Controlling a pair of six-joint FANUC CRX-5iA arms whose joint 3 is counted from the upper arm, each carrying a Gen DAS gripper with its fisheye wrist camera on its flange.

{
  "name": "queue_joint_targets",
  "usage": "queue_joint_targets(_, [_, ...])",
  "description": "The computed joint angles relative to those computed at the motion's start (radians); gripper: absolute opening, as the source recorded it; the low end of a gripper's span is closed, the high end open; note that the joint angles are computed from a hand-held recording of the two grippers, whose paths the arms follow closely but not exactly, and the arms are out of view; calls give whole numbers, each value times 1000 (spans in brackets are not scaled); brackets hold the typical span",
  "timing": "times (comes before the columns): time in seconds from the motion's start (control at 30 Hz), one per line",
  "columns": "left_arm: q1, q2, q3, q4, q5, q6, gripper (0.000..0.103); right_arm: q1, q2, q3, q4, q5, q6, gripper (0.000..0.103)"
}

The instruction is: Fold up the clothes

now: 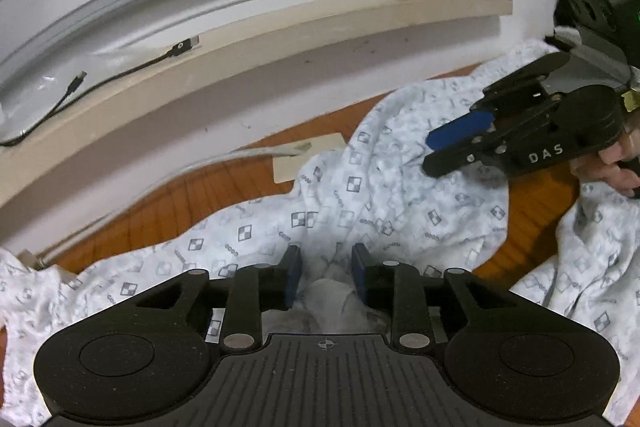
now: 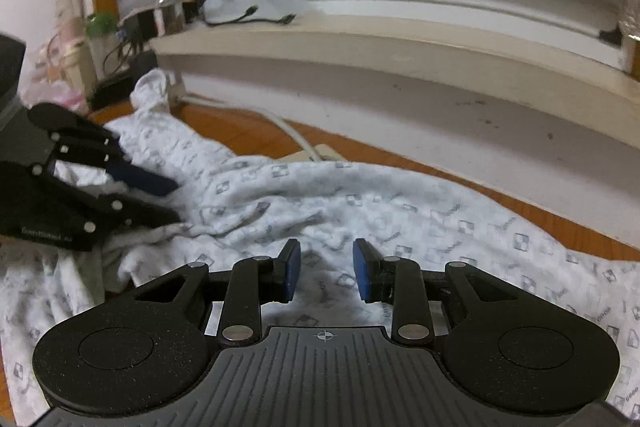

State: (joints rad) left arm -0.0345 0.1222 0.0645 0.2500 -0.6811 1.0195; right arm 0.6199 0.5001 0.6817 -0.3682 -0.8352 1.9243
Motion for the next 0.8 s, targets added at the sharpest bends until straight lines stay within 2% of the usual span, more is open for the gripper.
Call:
queue_joint_targets(0.07, [-11,-17,-11,-42,25,6,11,-6,6,10,-6,-10,-18,30])
queue_joint_targets(0.17, [-16,-57,-58,-28,86,-5,8,-9,8,10,-4,-4,-38,30])
queue_joint_targets(0.23, [-4,-106,-132,99,153,-63,8,-9,8,8,-2,2,-49,29])
queue_joint_targets(0.3, [3,-158,-223,298,216,-172,7,-10,7,6,-1,7,-59,29])
queue_joint_targets(0.33, [8,-176,-251,388,218,-217,7,-11,7,5,-2,10,-62,29])
queue_joint_targets(0.37, [13,-186,-262,425,210,-224,7,-13,5,1,-7,16,-61,29])
queue_joint_targets(0.4, [18,-190,-257,410,198,-207,7,-16,-1,-7,-16,26,-56,29])
queue_joint_targets(0.43, [22,-185,-238,343,180,-167,7,-19,-9,-18,-29,40,-46,29])
queue_joint_targets(0.5, [18,-165,-167,137,123,-24,8,-21,-27,-45,-40,68,-11,29])
queue_joint_targets(0.6, [0,-150,-128,15,100,54,11,-24,-37,-56,-38,78,9,30])
queue_joint_targets(0.7, [-28,-151,-102,-78,117,109,18,-26,-28,-36,-40,67,12,30])
queue_joint_targets(0.8, [-53,-143,-85,-80,126,82,18,-30,16,51,-65,0,28,30])
